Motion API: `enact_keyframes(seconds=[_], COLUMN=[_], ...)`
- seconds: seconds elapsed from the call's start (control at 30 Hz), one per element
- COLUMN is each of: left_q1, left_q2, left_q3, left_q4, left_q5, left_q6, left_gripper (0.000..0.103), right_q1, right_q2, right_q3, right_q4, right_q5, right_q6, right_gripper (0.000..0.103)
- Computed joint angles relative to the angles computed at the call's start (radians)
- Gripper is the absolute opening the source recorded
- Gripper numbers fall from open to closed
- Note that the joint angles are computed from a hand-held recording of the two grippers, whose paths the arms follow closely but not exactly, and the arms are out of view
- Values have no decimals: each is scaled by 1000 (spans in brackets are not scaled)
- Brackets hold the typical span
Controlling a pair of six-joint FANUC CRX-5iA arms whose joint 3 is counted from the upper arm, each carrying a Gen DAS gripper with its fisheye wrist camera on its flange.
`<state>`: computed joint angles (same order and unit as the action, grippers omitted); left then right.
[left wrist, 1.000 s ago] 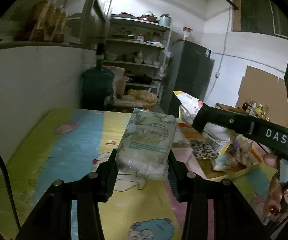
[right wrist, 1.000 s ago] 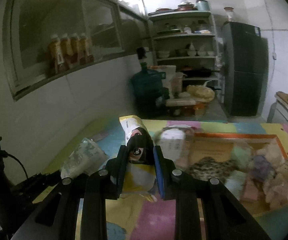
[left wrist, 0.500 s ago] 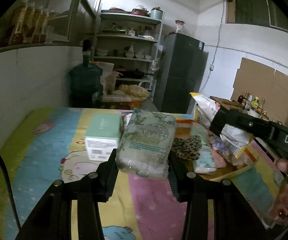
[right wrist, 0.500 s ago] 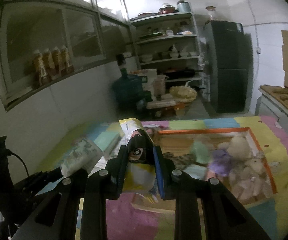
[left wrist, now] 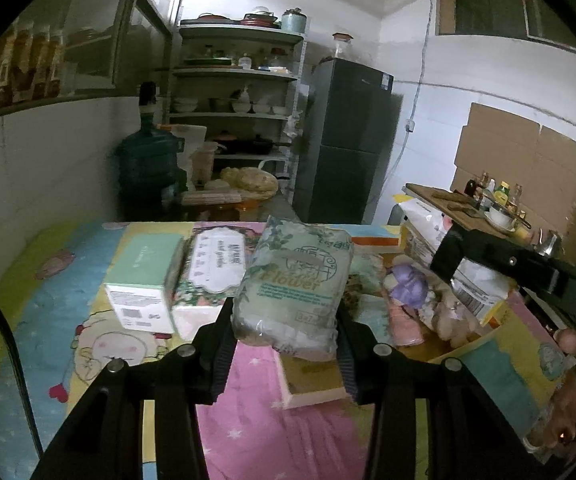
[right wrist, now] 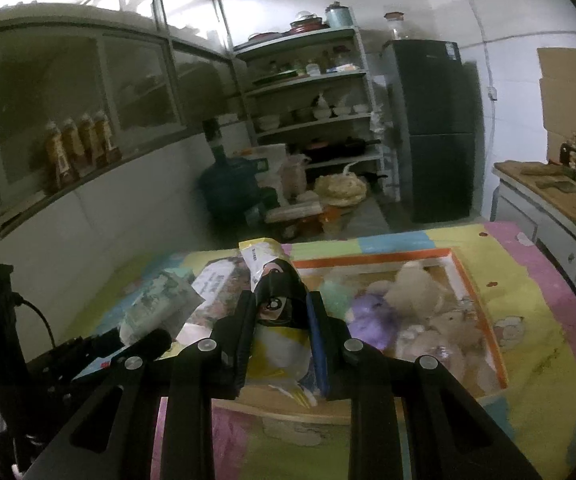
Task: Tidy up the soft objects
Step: 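Carry the wipes pack and penguin plush over the cardboard tray with both tools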
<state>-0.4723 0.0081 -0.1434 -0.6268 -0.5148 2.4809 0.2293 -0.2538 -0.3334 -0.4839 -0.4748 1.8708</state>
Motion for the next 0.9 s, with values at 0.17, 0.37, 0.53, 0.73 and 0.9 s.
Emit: enact_keyframes(seconds=[0.17,0.37,0.53,0.73,0.9], left_q1=[-9,-17,-17,-14,-9], left_q2=[35,79,111,150,175], left_q3=[31,66,93,127,150], left_q4=[19,45,70,87,103], left_q5=[1,3,1,-3,-2], left_q6=[-23,-42,-70,-89,-105], left_gripper=[45,45,45,45,45], right_q1=[-51,-97,-123,-132,-162], right_q2=[10,22,33,50,78], right_q3=[13,21,18,11,30], right_q4=[-45,-74,-78,-50,-73], right_q5=[-19,-30,-23,3,-7], right_q6=[41,62,64,41,55], right_gripper=[26,26,26,26,26])
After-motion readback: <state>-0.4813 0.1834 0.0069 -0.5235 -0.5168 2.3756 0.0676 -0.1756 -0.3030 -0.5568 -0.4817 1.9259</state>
